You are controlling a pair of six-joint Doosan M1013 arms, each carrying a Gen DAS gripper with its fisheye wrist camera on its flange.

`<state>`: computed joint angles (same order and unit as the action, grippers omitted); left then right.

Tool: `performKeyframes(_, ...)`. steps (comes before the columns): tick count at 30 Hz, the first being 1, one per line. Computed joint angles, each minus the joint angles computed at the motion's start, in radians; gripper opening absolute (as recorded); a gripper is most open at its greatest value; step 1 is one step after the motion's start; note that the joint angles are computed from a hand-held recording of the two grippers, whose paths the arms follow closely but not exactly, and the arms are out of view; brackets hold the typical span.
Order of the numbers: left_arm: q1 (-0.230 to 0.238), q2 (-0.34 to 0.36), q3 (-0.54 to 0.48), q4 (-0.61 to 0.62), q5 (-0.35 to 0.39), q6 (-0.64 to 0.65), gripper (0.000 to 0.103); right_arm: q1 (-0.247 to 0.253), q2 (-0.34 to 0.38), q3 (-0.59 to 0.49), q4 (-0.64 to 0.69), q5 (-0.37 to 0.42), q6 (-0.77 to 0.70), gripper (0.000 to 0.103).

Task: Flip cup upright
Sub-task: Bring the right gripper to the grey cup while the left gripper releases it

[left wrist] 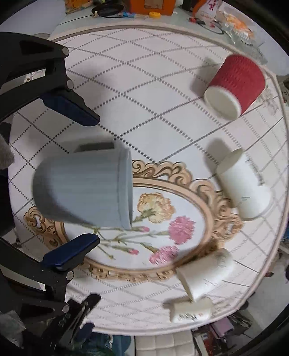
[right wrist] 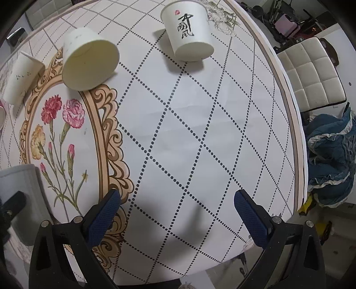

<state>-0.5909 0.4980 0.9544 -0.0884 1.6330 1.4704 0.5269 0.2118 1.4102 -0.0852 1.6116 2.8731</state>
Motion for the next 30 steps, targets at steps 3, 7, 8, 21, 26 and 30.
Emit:
performKeyframes(3,0.011,-0.016,-0.024,0.028,-0.013,0.015,0.099,0.006,0.005,-0.020,-0.009,0.004,0.007,0.103)
performKeyframes(7,0.015,-0.061,0.003,0.148,-0.075,0.021,0.099,0.013,0.018,-0.062,-0.021,0.012,0.000,0.103)
performKeyframes(8,0.018,-0.072,0.016,0.179,-0.090,0.017,0.099,0.019,0.020,-0.069,-0.022,0.008,-0.001,0.103)
performKeyframes(21,0.073,-0.122,0.172,0.307,-0.125,-0.040,0.099,0.077,0.140,-0.306,-0.014,-0.012,-0.122,0.103)
performKeyframes(26,0.089,-0.129,0.207,0.317,-0.139,-0.002,0.099,0.078,0.201,-0.374,0.046,-0.025,-0.159,0.099)
performKeyframes(30,0.104,-0.125,0.212,0.304,-0.138,0.020,0.099,0.064,0.249,-0.415,0.098,-0.017,-0.180,0.092)
